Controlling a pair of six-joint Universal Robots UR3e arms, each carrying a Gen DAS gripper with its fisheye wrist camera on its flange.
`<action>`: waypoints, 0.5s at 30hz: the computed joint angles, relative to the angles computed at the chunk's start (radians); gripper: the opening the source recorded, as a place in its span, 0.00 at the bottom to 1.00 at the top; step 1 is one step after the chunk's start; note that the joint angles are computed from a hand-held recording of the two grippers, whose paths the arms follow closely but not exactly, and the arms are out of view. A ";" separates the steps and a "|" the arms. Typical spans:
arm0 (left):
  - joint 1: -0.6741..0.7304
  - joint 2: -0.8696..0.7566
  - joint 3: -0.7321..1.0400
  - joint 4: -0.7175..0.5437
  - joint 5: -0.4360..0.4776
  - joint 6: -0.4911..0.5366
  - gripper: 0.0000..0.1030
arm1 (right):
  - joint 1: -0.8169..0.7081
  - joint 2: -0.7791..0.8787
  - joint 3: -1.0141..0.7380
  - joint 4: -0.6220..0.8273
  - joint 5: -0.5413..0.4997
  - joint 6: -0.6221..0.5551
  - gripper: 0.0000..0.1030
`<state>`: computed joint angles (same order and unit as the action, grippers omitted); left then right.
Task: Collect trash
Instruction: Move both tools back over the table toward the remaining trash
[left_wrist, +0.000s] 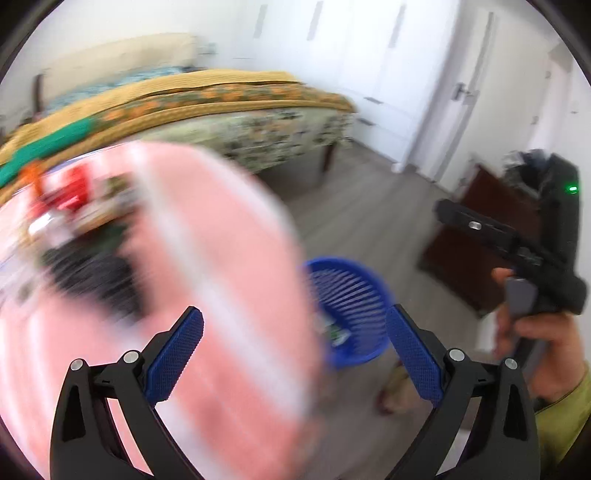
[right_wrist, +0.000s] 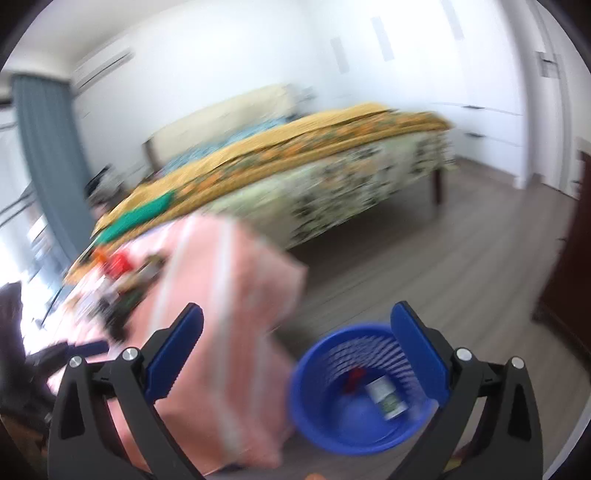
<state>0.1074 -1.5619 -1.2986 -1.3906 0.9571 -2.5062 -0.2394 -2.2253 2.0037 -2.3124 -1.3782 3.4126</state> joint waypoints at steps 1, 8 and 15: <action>0.051 0.026 -0.024 -0.017 0.012 0.034 0.95 | 0.105 0.070 -0.020 -0.041 -0.035 0.027 0.96; 0.317 0.026 -0.086 0.096 0.164 0.093 0.95 | 0.654 0.681 -0.487 -0.057 -0.279 0.159 0.96; 0.416 -0.207 0.113 0.133 0.242 0.074 0.96 | 0.793 1.177 -1.159 0.247 -0.303 0.141 0.96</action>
<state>0.5231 -1.7691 -1.1853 -1.2572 1.1994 -2.4320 0.5532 -1.0482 0.8451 -2.0655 -1.6811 3.5538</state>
